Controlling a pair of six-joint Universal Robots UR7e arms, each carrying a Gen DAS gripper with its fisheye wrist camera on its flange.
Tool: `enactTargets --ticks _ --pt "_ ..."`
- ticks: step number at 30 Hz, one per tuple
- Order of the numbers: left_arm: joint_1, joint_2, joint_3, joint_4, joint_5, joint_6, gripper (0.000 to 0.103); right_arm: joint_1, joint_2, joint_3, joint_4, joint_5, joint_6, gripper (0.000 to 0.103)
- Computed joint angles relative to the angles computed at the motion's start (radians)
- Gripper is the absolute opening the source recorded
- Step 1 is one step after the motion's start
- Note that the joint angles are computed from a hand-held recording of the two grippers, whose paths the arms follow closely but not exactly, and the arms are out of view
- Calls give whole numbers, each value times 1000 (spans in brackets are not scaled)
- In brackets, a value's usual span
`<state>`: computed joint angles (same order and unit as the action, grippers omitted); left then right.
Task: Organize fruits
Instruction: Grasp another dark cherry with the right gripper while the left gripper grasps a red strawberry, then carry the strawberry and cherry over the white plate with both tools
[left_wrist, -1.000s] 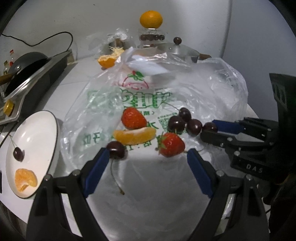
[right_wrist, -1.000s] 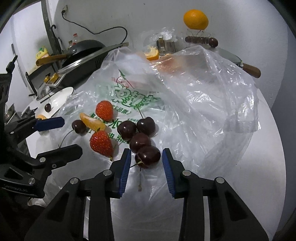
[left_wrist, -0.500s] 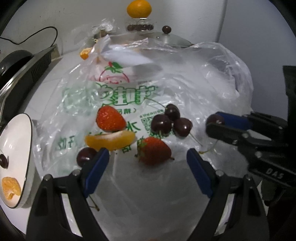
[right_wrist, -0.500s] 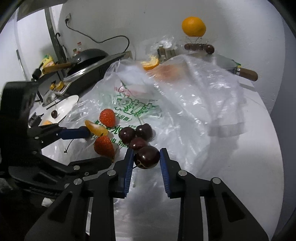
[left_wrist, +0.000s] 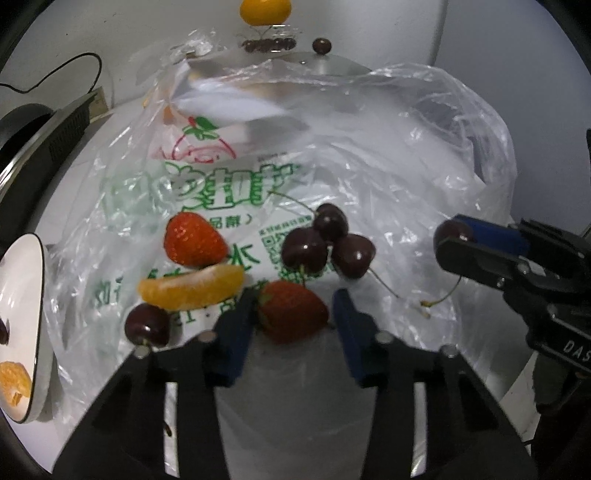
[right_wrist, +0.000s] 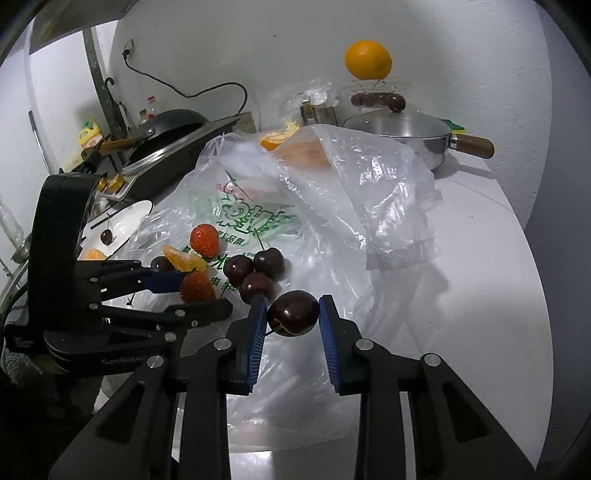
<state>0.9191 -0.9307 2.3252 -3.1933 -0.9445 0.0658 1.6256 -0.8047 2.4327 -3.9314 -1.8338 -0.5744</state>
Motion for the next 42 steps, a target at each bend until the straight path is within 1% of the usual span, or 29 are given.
enactTargets --ticks 6,12,19,26,36,42 --pt "6 -25 16 1 -48 5 38 13 4 5 -19 -7 5 30" --pt "-8 -62 57 -26 -71 20 38 32 10 9 -35 -21 8 30" --pt "-42 -119 105 -44 -55 23 38 74 28 9 -56 -44 14 30" --pt "-48 -199 148 -42 -55 28 38 129 52 1 -68 -78 32 30" --pt "-28 -299 197 -41 -46 46 38 203 102 -39 -44 -120 50 30" --pt "0 -358 211 -33 -46 66 38 247 130 -72 -24 -146 65 30"
